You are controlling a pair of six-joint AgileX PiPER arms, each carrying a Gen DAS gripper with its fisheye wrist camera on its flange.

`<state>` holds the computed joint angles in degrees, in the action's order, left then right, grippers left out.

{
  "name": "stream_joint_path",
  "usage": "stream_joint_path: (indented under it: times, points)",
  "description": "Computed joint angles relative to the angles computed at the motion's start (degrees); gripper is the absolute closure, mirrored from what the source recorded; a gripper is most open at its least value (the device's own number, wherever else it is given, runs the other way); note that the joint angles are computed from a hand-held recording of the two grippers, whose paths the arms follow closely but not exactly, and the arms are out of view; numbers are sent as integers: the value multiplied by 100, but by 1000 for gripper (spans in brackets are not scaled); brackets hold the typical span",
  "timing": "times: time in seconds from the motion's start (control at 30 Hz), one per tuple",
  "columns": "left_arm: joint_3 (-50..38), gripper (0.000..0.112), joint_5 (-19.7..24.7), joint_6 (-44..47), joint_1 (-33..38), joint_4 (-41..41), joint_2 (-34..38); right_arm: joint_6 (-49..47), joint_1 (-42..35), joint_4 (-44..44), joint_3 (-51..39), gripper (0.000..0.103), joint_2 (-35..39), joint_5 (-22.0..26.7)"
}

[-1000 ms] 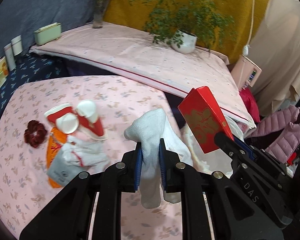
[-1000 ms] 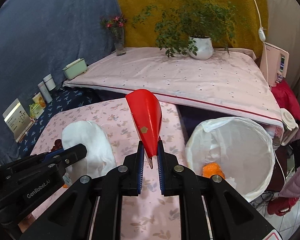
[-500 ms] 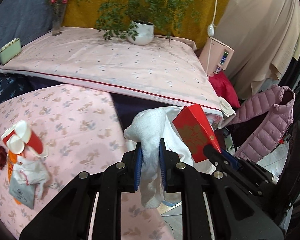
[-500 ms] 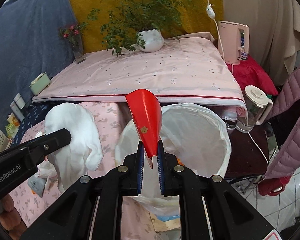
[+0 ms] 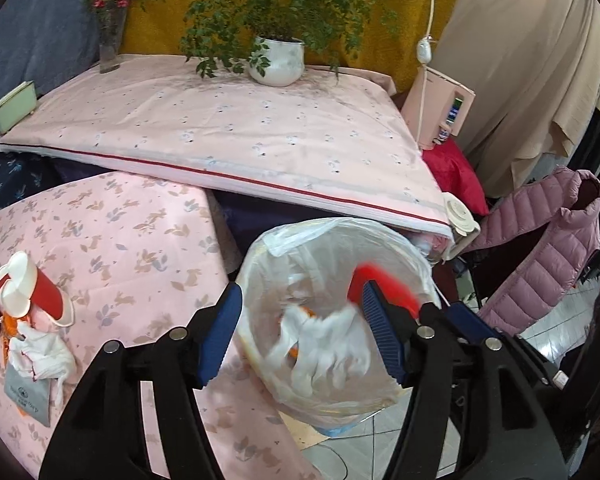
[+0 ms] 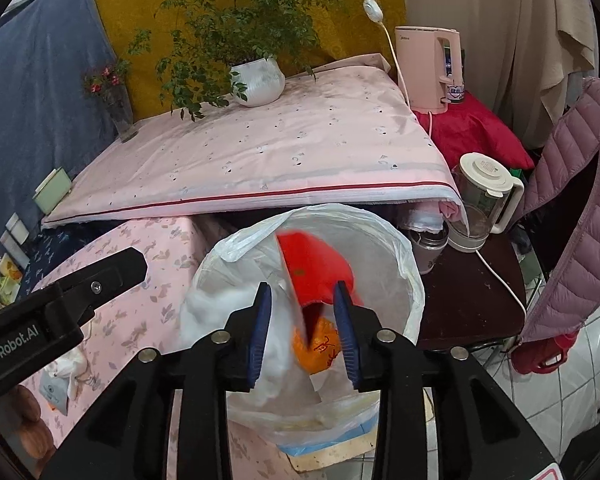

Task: Collect trash
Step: 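Open both tools to drop the glove and red box into the bin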

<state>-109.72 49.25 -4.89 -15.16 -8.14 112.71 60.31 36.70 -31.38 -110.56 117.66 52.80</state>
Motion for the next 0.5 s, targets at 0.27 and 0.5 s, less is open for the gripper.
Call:
stream_joint_path:
  times: [0.27,0.5]
  points:
    - [598,53,-246,-255,277,213,-322,-193,208,31,-455,61,162,202]
    - [1107,53,-412,-302,585,252,-674,-396,512,42,-1188,55,476,535]
